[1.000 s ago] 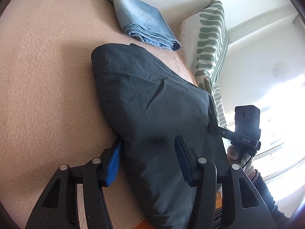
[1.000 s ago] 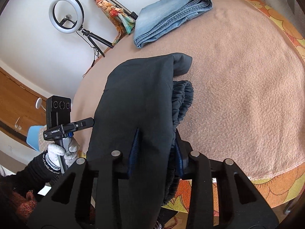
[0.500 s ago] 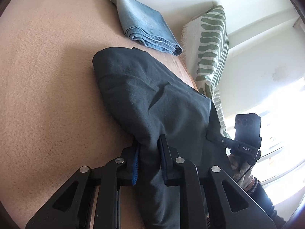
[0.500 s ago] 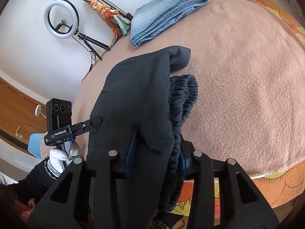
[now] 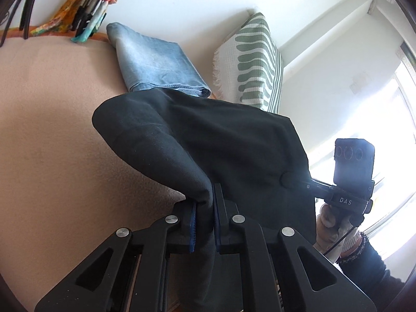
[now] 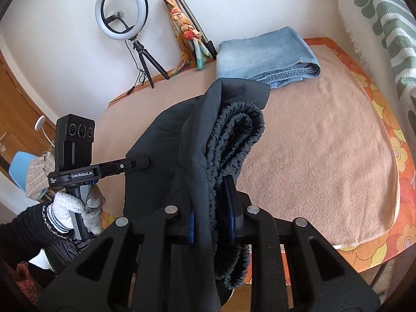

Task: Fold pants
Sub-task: 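Grasp the folded trousers with the right tool and lift them, then carry the trousers with the right tool onto the folded jeans and release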

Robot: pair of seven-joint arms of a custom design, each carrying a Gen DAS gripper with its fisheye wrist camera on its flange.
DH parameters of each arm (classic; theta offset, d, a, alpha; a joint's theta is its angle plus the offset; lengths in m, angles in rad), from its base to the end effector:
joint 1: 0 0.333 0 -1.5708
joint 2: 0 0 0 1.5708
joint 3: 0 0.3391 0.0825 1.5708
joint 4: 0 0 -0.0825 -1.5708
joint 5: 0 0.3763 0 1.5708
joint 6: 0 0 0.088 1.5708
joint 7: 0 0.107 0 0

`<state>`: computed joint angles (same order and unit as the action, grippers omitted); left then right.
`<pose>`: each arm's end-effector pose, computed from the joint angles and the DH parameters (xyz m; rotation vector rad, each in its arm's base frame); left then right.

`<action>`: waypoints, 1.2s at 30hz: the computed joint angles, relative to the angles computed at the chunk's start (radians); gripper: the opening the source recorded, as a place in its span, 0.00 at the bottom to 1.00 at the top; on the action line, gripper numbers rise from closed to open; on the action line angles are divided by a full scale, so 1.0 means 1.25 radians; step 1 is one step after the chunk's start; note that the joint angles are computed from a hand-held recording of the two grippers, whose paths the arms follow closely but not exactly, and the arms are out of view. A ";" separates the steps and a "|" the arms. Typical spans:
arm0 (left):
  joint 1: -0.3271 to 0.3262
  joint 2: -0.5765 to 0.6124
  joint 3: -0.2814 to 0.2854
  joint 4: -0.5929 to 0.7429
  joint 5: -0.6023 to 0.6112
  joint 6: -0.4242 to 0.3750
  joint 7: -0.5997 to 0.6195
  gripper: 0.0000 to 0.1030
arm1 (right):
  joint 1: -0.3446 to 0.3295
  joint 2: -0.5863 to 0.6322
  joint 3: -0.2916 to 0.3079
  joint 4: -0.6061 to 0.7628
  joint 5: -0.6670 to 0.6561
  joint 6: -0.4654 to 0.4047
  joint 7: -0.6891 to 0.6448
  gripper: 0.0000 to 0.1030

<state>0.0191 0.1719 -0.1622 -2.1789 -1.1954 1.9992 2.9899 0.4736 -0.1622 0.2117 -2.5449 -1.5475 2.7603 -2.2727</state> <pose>0.5244 -0.1311 0.3463 0.8915 -2.2338 1.2420 0.3121 0.3092 0.3665 -1.3507 1.9295 -0.4921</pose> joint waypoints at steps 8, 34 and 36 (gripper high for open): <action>-0.013 -0.001 -0.013 0.089 -0.010 0.004 -0.021 0.08 | -0.020 -0.038 0.001 0.033 0.094 -0.063 -0.160 0.19; -0.110 0.413 -0.160 0.720 0.188 0.221 -0.252 0.08 | -0.254 0.130 -0.154 0.290 -0.037 0.110 -0.325 0.19; -0.124 0.468 -0.163 0.789 0.233 0.222 -0.291 0.08 | -0.264 0.171 -0.169 0.326 -0.039 0.130 -0.346 0.19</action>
<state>-0.1364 0.7569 -0.3663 -1.1925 -0.9041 2.2764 2.6263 0.1437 0.0518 0.0008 -2.1376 -1.5959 2.9223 -2.7051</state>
